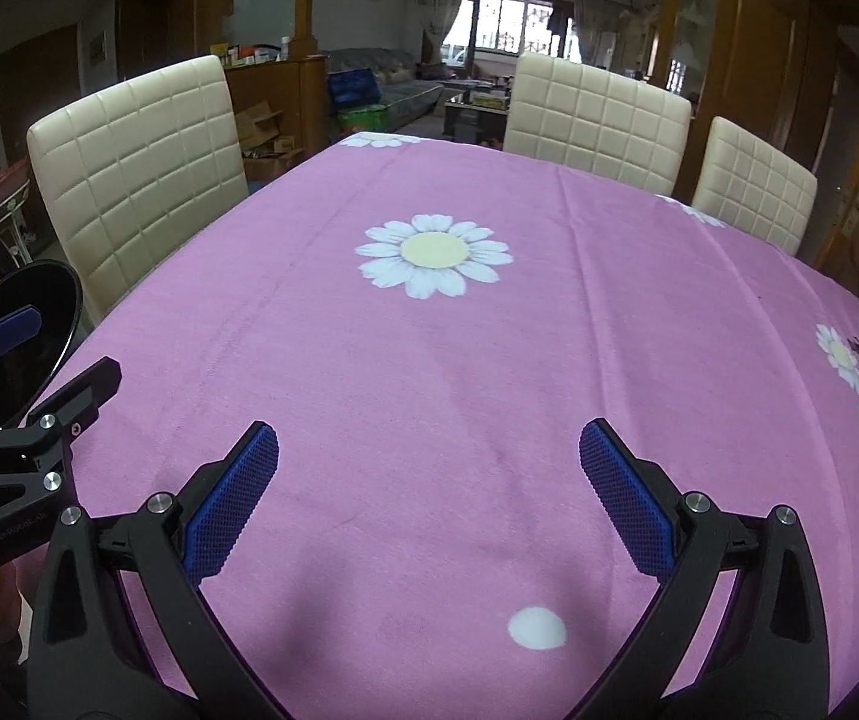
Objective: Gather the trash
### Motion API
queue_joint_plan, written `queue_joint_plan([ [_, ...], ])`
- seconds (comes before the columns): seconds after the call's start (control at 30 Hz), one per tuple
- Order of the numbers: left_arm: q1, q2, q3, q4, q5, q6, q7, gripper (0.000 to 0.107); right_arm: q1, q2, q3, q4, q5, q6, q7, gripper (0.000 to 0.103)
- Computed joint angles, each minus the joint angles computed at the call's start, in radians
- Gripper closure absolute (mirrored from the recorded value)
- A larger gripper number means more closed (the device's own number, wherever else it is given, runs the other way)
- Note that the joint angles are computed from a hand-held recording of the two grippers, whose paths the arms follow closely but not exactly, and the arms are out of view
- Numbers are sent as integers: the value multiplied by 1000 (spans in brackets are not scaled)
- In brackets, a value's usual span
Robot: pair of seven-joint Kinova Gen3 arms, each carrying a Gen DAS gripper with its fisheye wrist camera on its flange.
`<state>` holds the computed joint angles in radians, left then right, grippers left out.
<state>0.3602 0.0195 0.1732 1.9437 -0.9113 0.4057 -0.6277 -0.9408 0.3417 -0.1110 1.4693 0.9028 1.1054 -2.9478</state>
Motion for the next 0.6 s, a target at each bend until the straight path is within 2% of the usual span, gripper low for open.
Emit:
queue_joint_plan([
  [0.1,19,8,10,-12,-36,23,43,22,-9,-17,3,25,18,17,-45,4],
  [0.23,25,1,14,-16,10,11,-4,22,5,-42,-7,54,22,14,-94,4],
  [0.37,47,7,24,-22,-54,43,68,22,17,-66,-22,82,35,12,-147,4],
  [0.43,48,11,22,-29,-26,40,55,22,24,-74,-30,90,34,10,-160,4],
  [0.6,62,14,17,-34,-31,49,88,22,27,-82,-45,100,50,27,-195,4],
])
